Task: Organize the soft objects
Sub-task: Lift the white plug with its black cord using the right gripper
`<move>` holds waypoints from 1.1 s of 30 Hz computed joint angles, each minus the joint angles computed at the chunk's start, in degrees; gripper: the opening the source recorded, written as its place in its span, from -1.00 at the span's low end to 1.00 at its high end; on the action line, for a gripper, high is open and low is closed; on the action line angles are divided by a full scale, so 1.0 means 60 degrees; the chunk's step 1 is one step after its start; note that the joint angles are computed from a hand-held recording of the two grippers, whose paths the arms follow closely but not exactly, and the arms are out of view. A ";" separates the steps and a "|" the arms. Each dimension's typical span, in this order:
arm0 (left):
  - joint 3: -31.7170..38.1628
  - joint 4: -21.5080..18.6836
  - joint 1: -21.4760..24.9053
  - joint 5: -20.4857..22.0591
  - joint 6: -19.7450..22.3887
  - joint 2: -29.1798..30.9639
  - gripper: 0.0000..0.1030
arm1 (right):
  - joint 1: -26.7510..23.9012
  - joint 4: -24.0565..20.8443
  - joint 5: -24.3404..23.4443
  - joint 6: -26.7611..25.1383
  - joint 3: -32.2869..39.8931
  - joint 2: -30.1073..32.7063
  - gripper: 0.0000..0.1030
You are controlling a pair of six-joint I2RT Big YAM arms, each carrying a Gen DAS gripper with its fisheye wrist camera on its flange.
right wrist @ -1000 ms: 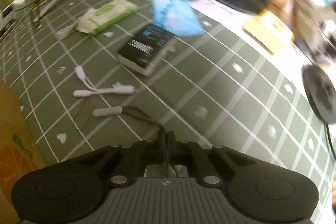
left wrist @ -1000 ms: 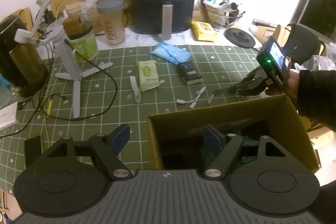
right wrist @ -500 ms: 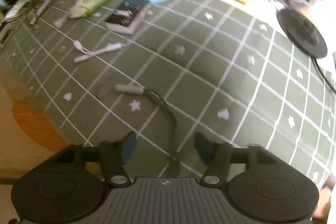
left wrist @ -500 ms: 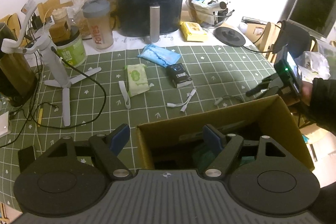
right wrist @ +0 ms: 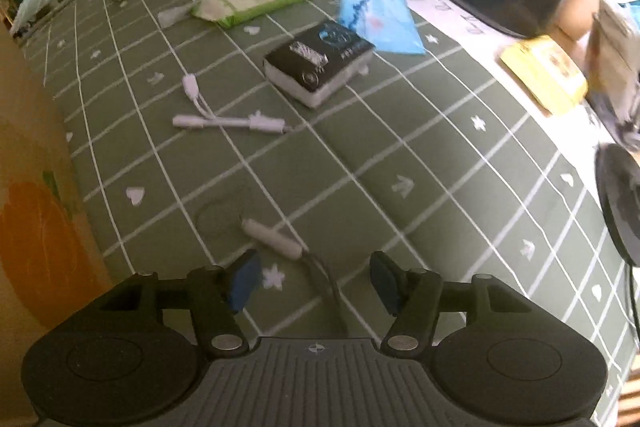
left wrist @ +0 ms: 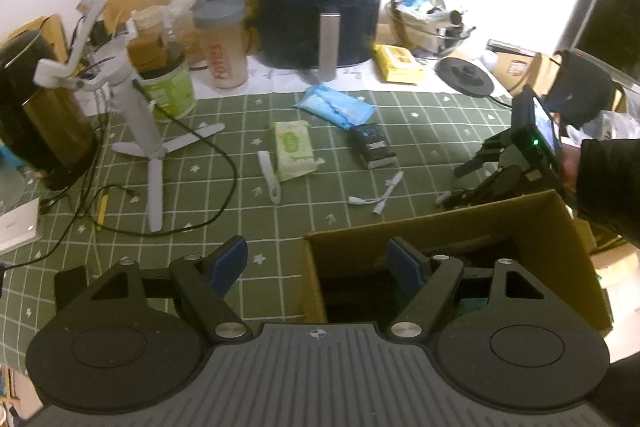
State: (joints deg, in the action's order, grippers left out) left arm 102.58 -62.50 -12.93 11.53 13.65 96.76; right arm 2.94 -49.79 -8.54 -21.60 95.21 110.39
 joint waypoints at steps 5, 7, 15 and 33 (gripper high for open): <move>0.0028 -0.0026 0.0037 -0.0085 -0.0125 0.0010 0.49 | -0.0057 0.0176 -0.0038 0.0735 0.0305 0.0222 -0.58; 0.0033 -0.0033 0.0043 -0.0090 -0.0166 0.0019 0.49 | -0.0054 0.0178 0.0017 0.0756 0.0385 0.0276 -0.59; 0.0133 -0.0052 0.0052 -0.0003 -0.0106 0.0099 0.49 | -0.0102 -0.0775 -0.0159 0.0058 0.1247 0.0740 -0.57; 0.1094 0.0119 0.0067 0.0297 0.0456 0.0776 0.49 | 0.0042 -0.1843 0.0465 -0.0242 0.1909 0.0748 -0.81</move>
